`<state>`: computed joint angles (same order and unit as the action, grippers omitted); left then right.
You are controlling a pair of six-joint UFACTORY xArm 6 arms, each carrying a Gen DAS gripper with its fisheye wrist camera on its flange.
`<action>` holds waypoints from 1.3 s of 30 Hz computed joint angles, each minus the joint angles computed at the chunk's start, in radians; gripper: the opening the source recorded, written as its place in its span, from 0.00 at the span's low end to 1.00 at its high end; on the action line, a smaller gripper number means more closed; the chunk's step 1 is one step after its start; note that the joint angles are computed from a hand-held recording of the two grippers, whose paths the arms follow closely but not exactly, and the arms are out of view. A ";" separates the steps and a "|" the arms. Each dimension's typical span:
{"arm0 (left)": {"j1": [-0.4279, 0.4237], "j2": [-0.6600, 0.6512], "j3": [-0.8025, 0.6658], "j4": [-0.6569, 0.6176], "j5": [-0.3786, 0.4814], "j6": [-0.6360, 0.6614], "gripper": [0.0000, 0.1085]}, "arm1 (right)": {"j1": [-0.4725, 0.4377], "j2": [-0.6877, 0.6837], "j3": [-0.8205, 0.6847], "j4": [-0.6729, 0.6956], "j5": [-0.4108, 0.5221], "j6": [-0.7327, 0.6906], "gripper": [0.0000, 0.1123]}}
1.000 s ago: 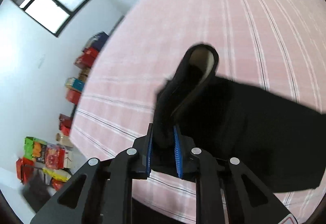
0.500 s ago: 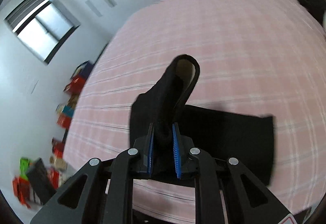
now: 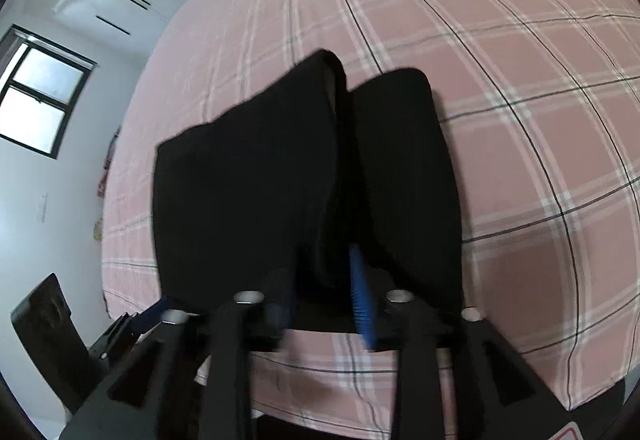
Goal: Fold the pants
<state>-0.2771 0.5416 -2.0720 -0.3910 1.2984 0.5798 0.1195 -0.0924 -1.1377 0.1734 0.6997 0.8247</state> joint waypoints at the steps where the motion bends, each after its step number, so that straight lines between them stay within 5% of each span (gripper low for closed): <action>1: -0.007 -0.002 0.012 0.017 -0.004 -0.006 0.85 | -0.002 0.006 0.006 0.012 -0.018 -0.007 0.49; 5: -0.021 -0.003 0.030 0.045 -0.018 -0.014 0.85 | -0.002 0.051 0.018 0.180 -0.117 -0.122 0.48; 6: -0.024 0.002 0.020 0.053 -0.016 -0.019 0.85 | -0.001 0.062 0.010 0.196 -0.119 -0.141 0.26; 7: -0.025 0.008 0.006 0.053 -0.006 -0.024 0.85 | 0.004 0.066 -0.003 0.194 -0.129 -0.149 0.14; 14: 0.022 0.069 -0.183 -0.101 0.079 -0.047 0.90 | 0.002 -0.100 0.033 -0.133 -0.086 -0.004 0.13; 17: 0.016 0.147 -0.290 -0.065 0.113 -0.101 0.90 | -0.025 -0.085 0.098 -0.092 -0.025 -0.005 0.14; 20: 0.001 0.221 -0.364 0.002 0.148 -0.147 0.90 | -0.021 -0.084 0.167 -0.049 -0.104 0.004 0.17; 25: -0.016 0.165 -0.270 0.044 0.075 -0.109 0.90 | -0.007 -0.117 0.090 -0.263 -0.006 0.170 0.25; 26: -0.019 0.159 -0.264 0.050 0.071 -0.104 0.90 | -0.016 -0.106 0.058 -0.274 -0.001 0.158 0.32; 27: -0.028 0.172 -0.286 0.062 0.078 -0.111 0.90 | -0.021 -0.079 0.023 -0.268 0.003 0.142 0.52; 28: -0.030 0.180 -0.299 0.069 0.086 -0.116 0.90 | -0.029 -0.043 -0.018 -0.267 0.010 0.125 0.62; 32: -0.040 0.179 -0.290 0.090 0.076 -0.127 0.90 | -0.100 0.104 -0.151 -0.158 0.047 -0.030 0.62; 33: -0.047 0.177 -0.287 0.098 0.071 -0.129 0.90 | -0.107 0.136 -0.177 -0.134 0.059 -0.063 0.61; 36: -0.063 0.177 -0.283 0.131 0.058 -0.130 0.90 | -0.102 0.189 -0.226 -0.099 0.069 -0.115 0.22; 39: -0.065 0.181 -0.287 0.136 0.061 -0.122 0.90 | -0.100 0.118 -0.148 -0.205 -0.008 0.006 0.22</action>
